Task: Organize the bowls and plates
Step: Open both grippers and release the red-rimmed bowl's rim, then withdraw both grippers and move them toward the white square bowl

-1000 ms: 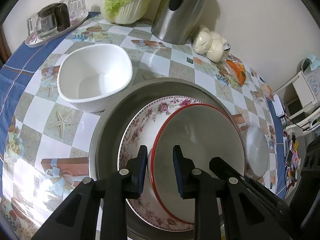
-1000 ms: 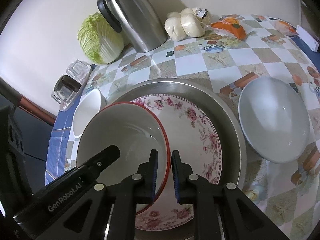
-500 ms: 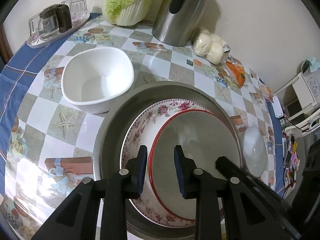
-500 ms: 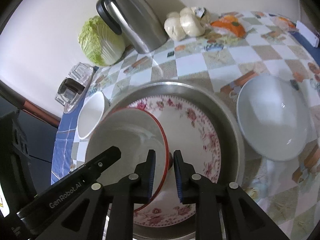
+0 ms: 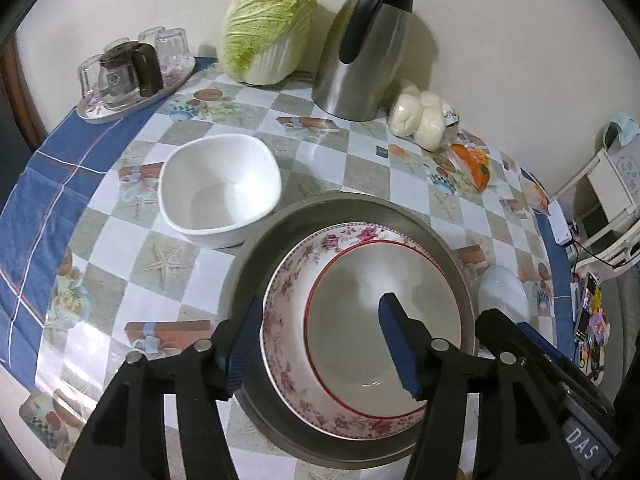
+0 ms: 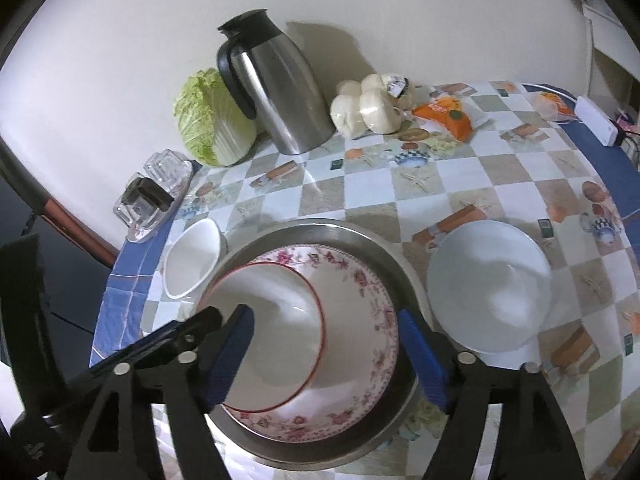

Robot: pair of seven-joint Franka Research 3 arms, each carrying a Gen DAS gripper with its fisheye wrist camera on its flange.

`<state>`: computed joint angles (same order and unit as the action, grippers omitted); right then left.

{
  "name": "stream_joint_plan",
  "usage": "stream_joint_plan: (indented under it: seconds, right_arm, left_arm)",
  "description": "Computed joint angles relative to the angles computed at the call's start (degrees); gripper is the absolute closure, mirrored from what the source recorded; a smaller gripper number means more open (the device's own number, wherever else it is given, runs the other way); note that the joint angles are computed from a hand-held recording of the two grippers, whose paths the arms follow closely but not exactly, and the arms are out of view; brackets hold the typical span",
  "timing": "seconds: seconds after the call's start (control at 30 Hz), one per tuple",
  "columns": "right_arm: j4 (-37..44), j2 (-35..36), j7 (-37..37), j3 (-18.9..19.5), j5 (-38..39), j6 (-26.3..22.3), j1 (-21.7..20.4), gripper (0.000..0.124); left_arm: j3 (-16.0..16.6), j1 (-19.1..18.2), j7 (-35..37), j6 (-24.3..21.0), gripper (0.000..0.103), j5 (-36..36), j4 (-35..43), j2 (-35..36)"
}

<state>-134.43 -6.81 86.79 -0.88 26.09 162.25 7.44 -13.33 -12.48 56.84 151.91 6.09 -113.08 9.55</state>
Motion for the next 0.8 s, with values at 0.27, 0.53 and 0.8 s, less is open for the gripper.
stream_joint_plan:
  seconds: [0.27, 0.53, 0.8]
  right_arm:
    - [-1.55, -1.26, 0.57, -0.13, -2.22, -0.43, -0.84, 0.038]
    - [-3.04, -2.27, 2.16, 0.33, -5.36, -0.02, -1.6, 0.03]
    - [-3.77, -2.41, 3.47, 0.64, -8.46, 0.87, -1.95, 0.021]
  left_arm:
    - [1.61, -0.96, -7.32, -2.52, 0.023, 6.86, -0.48, -0.75]
    - [1.58, -0.49, -10.52, -2.16, 0.016, 8.74, -2.32, -2.33]
    - [1.95, 0.04, -14.4, -1.79, 0.016, 9.99, -3.87, -3.56]
